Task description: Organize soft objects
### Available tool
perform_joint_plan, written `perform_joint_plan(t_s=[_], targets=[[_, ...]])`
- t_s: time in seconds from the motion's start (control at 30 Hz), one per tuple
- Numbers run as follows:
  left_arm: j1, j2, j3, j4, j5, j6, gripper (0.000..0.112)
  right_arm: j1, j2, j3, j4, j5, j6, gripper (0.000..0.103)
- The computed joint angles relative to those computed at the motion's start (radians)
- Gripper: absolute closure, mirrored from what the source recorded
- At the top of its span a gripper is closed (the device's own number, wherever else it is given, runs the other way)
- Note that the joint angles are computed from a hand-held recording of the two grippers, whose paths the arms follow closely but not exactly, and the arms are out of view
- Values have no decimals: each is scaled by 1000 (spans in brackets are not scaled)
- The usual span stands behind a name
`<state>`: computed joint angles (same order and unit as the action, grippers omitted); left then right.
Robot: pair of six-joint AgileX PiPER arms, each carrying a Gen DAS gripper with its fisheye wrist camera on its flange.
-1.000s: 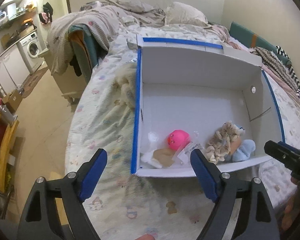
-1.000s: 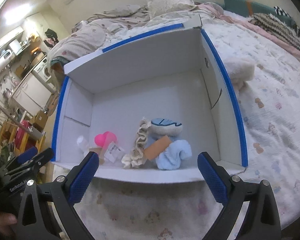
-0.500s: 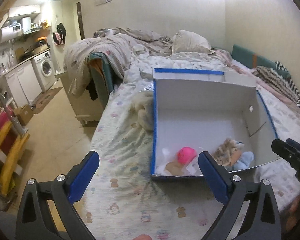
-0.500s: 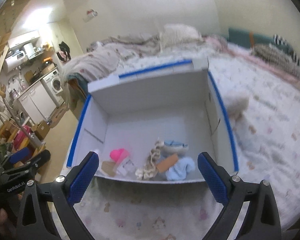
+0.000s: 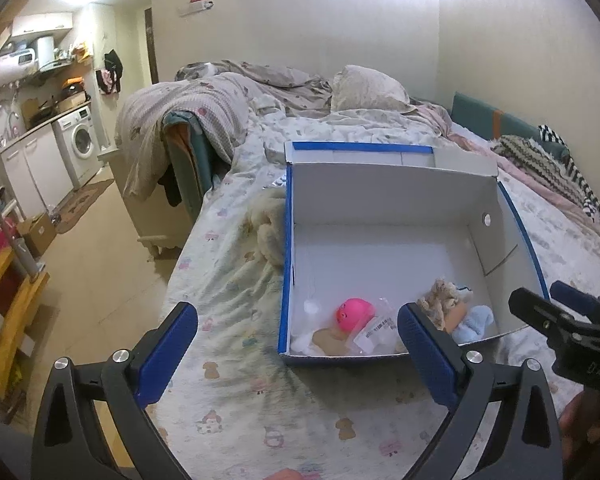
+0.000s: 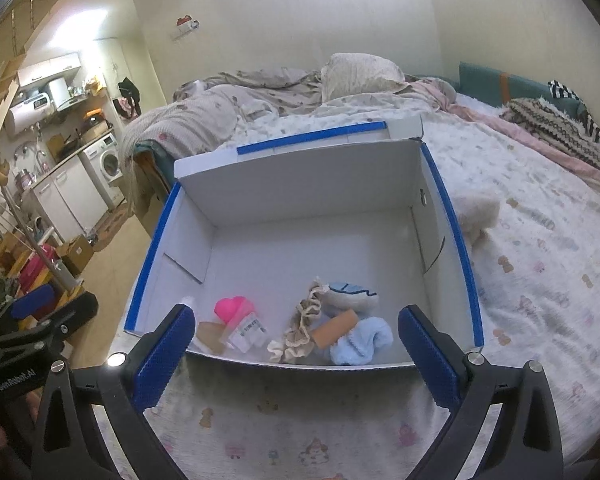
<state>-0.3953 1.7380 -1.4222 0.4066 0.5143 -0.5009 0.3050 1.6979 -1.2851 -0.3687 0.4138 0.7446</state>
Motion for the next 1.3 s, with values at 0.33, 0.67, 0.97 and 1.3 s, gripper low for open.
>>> perform_joint_plan(t_s=[0.33, 0.67, 0.97, 1.3], targets=[[16, 8, -14, -40, 11, 19, 10, -2, 16, -12, -1, 15, 5, 0], [17, 7, -14, -52, 11, 27, 10, 1, 23, -22, -23, 31, 25, 0], [16, 7, -13, -47, 11, 23, 10, 1, 25, -24, -22, 34, 23, 0], [17, 7, -14, -56, 18, 28, 10, 2, 25, -25, -21, 36, 22, 0]])
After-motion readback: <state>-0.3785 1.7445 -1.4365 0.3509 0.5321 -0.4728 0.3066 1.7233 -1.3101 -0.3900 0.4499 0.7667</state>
